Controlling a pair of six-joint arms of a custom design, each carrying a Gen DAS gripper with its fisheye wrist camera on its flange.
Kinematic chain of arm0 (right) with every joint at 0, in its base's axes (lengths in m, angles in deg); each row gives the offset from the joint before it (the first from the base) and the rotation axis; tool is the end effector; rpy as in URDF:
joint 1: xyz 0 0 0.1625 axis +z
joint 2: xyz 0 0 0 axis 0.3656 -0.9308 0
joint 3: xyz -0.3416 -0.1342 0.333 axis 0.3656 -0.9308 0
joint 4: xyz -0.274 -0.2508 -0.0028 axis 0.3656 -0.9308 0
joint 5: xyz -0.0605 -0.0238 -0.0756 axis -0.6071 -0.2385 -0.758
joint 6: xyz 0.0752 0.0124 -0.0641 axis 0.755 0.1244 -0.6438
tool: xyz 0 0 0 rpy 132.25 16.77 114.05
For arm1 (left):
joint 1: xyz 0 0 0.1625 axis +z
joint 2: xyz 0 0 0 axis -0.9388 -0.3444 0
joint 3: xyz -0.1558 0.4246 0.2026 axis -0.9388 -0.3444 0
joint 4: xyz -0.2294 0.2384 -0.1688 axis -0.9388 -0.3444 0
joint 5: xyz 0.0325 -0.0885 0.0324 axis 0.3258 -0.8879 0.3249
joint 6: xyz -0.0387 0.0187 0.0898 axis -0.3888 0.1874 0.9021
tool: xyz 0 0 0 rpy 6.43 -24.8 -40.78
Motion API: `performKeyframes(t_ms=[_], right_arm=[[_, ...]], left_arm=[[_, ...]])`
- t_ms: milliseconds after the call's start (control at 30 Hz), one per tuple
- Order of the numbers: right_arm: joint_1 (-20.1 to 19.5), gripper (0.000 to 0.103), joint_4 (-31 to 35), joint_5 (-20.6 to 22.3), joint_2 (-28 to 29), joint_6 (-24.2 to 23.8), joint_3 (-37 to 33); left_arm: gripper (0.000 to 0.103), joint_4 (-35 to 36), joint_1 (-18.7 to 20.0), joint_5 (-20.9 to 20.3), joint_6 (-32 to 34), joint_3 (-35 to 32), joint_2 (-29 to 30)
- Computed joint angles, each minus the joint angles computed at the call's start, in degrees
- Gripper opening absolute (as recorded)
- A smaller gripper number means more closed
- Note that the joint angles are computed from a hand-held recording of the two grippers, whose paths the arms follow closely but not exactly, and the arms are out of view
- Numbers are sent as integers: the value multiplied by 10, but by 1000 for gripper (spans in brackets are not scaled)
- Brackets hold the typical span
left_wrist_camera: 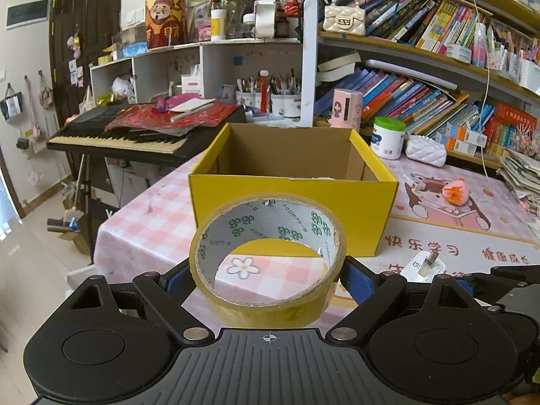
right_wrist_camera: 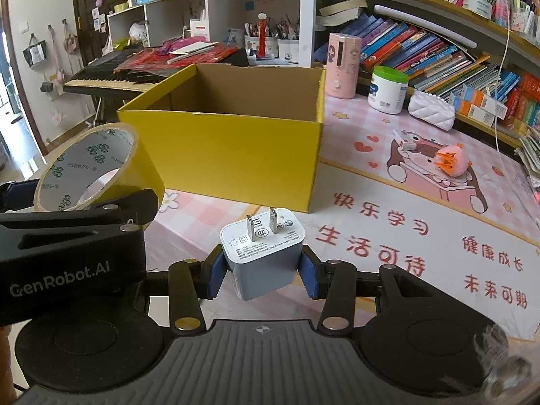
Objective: Organize objects
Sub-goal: 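Carry the tape roll and charger plug toward the yellow box with both tools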
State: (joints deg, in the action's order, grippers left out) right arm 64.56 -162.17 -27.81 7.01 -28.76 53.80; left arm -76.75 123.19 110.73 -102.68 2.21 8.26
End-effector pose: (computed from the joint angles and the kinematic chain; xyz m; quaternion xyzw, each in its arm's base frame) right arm 0.0520 -0.7127 0.1648 0.2297 -0.8594 0.3392 0.3060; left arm -0.2612 -0.7050 -0.0380 0.2003 0.8183 -0.4301 0.3245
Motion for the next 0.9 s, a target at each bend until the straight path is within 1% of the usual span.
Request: performKeyframes(t_ms=[267, 467, 700, 900], right_arm=[[16, 43, -22, -6, 11, 3, 6], [20, 43, -26, 0, 11, 10, -1], [21, 43, -21, 18, 14, 10, -41], [24, 43, 17, 47, 28, 6, -109]], left_arm=[[91, -39, 7, 11, 18, 44, -30], [91, -67, 10, 23, 27, 55, -41], [91, -94, 16, 41, 60, 25, -37], [91, -101, 22, 45, 92, -32, -19]])
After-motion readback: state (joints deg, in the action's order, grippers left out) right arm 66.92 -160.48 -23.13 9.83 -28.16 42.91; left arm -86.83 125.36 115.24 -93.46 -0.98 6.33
